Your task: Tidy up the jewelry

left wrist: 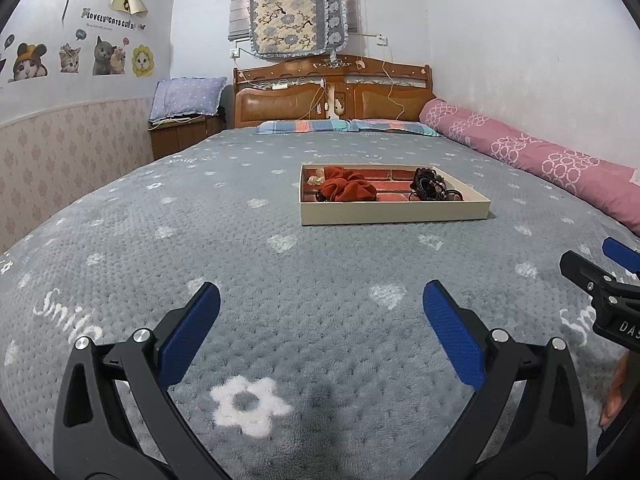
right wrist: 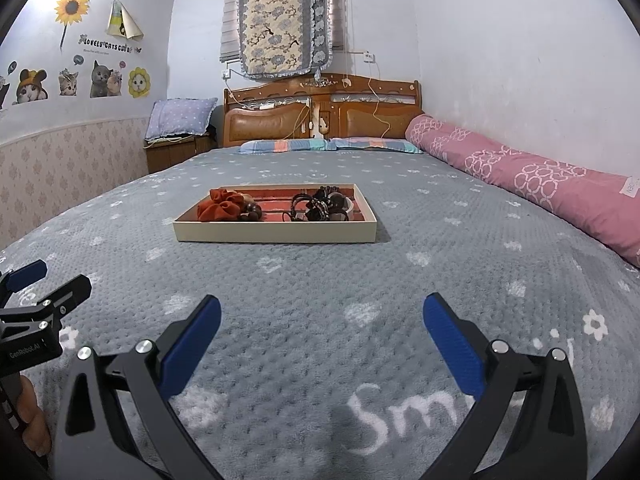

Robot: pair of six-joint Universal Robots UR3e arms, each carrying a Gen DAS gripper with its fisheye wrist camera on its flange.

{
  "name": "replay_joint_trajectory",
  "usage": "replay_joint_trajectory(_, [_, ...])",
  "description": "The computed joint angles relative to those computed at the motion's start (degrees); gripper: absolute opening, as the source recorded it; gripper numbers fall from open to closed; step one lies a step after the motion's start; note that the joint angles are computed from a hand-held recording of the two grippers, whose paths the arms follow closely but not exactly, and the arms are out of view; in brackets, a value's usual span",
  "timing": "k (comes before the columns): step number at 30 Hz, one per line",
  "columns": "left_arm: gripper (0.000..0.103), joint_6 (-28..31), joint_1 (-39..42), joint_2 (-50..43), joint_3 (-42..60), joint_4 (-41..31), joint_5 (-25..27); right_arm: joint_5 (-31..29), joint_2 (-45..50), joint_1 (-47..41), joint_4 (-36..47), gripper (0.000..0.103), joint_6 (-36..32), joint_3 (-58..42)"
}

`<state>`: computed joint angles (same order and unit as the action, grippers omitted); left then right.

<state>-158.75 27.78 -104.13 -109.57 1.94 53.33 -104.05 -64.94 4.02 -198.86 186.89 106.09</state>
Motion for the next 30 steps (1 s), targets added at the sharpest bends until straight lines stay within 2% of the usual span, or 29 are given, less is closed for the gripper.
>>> replay_joint_trajectory(30, [0.098, -0.06, 0.33, 1.9, -3.53, 4.04, -0.66, -0.28, -0.34, 0.17, -1.9, 0.099, -1.03, 1.05])
